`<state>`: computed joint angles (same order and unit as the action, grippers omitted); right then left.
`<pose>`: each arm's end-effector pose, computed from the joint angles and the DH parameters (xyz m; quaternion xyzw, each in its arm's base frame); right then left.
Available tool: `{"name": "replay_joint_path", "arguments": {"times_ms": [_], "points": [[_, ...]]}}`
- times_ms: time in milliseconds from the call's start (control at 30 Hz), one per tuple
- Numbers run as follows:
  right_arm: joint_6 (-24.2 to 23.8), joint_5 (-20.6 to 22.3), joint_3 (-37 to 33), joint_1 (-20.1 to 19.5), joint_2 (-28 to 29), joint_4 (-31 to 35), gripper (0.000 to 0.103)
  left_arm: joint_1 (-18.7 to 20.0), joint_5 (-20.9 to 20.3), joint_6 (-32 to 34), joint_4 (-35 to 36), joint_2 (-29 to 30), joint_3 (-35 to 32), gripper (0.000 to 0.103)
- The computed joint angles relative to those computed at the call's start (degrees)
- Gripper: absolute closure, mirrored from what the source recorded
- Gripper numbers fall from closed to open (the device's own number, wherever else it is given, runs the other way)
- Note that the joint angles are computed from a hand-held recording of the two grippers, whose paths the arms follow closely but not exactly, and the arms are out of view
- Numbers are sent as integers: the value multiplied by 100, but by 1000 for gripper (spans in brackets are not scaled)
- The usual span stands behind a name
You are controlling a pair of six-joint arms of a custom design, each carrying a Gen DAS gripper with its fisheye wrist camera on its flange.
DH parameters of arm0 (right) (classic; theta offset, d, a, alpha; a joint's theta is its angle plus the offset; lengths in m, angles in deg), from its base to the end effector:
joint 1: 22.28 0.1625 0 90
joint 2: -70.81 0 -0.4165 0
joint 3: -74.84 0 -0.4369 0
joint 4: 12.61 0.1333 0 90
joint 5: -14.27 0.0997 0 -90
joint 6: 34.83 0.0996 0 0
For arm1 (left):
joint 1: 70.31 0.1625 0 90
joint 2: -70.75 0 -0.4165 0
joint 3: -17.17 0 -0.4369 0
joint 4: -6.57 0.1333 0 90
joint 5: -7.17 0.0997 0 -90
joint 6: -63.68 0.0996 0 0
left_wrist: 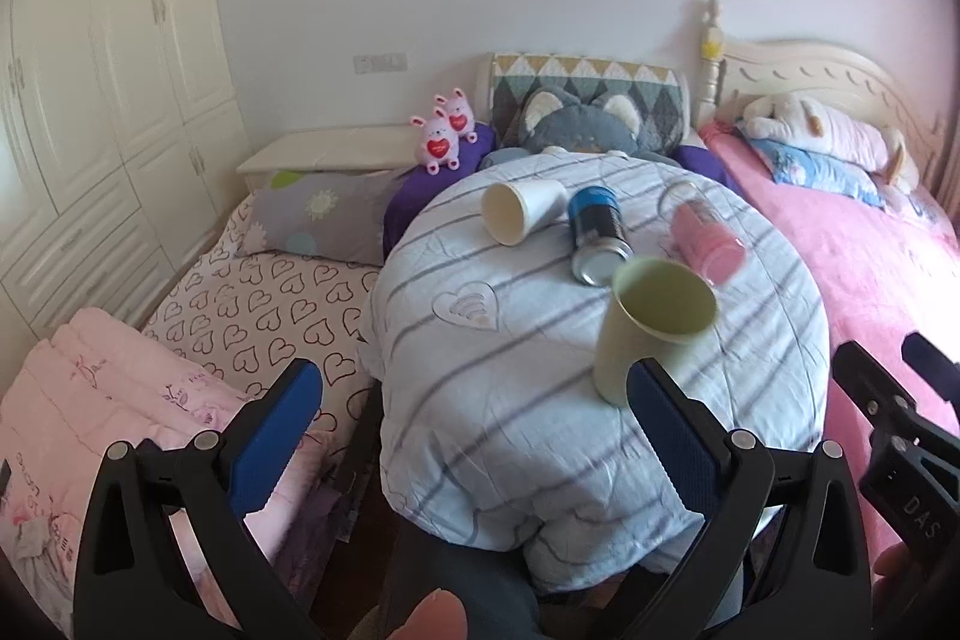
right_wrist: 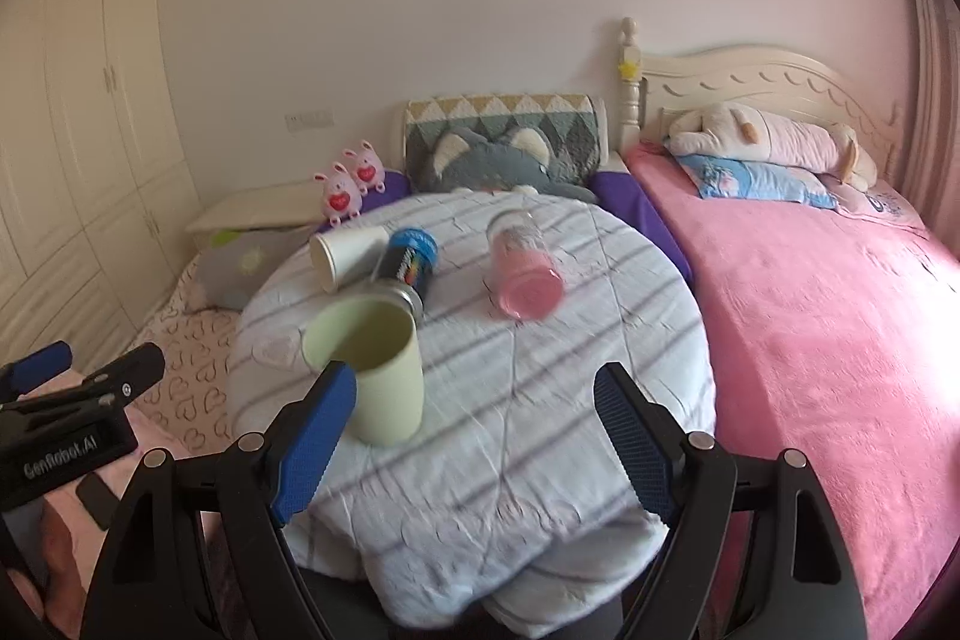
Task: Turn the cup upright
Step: 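Open the right tool and withdraw it from the upright cup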
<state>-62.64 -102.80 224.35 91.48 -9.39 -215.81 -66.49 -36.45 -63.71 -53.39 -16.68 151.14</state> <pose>0.2250 -0.2928 0.1694 0.3135 -0.8500 0.3554 0.2298 -0.2612 -0.2233 0.1485 -0.0255 0.7612 -0.4604 0.4561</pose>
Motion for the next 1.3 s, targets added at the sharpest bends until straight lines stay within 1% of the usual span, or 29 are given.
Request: {"name": "replay_joint_path", "arguments": {"times_ms": [100, 233, 433, 700, 867, 1033, 1300], "points": [[-82, -82, 198, 45, -107, -65, 20, -204, -193, 85, -211, 221, 62, 0], [-114, -86, 421, 63, -240, -152, 20, -440, -435, 72, -281, 374, 101, 0], [-121, -57, 547, 82, -396, -203, 20, -670, -524, -122, -69, 456, 50, 0], [-149, 83, 655, 38, -426, -256, 20, -713, -667, -114, -51, 493, 38, 0], [-156, 78, 662, 54, -402, -318, 20, -710, -683, -94, -52, 518, 40, 0], [-122, 71, 647, 70, -400, -270, 20, -669, -681, -8, -156, 414, 105, 0], [-100, 44, 630, 120, -377, -239, 20, -640, -686, -70, -121, 399, 127, 0]]}}
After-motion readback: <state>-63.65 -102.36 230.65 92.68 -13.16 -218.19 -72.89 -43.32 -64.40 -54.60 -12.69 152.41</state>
